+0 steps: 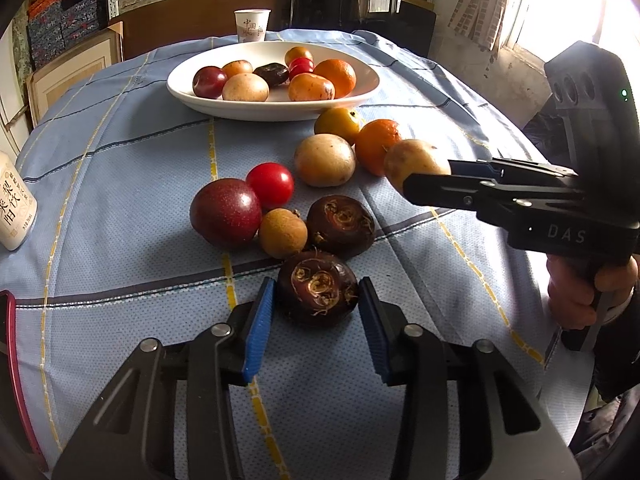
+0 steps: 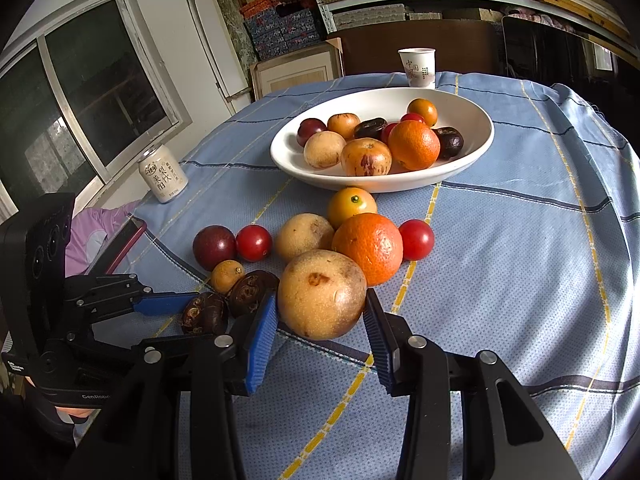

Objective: Organize fruits
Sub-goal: 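Carry the brown fruit and tan fruit onto the white plate and release both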

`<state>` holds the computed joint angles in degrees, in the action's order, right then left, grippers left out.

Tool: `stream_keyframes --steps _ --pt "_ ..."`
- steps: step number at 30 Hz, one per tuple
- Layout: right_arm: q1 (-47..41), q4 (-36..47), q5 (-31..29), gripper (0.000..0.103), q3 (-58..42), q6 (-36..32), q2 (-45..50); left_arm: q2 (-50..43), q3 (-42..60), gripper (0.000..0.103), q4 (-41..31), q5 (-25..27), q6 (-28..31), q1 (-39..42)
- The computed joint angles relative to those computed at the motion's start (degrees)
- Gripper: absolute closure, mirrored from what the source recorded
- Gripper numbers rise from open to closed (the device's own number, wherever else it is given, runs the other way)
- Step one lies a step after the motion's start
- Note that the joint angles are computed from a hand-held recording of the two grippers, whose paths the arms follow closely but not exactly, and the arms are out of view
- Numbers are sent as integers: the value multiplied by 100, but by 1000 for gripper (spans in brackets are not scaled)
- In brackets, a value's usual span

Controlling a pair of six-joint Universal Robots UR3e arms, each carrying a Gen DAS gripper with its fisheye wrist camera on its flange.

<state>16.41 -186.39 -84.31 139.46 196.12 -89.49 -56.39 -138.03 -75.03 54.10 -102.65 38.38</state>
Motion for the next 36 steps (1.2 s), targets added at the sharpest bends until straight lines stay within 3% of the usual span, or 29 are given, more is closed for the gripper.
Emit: stream_keyframes --steps 3,11,16,18,19,21,26,29,32,36 --pt "2 -1 -3 59 -3 -4 4 7 30 62 -95 -26 44 31" --pt "95 -582 -66 59 161 -94 -6 64 578 62 -1536 -604 545 608" --pt "-395 -461 257 59 -32 -103 -91 -593 1352 62 -1469 -832 -2 271" --pt "-473 -569 52 59 -261 -48 52 -881 1519 62 -576 -981 -680 -118" --pt "-553 -591 -99 59 -449 40 181 -1164 1594 62 253 -970 -1313 -455" --pt "-693 -517 -241 59 -756 160 395 -1842 1959 62 1216 -848 -2216 -1016" --pt "-1137 -172 -355 59 -1887 428 1274 -3877 3317 62 3528 -123 -4435 -2537" --pt "-1376 36 -216 59 -2436 563 1705 -5000 4511 62 3803 503 -5166 -3153" --pt "-1568 249 -73 59 -2928 633 2074 -6157 6130 62 3406 1030 -5745 -3573" --pt "-1706 541 105 59 -3395 603 2415 -7160 7692 62 2724 1313 -6041 -3764"
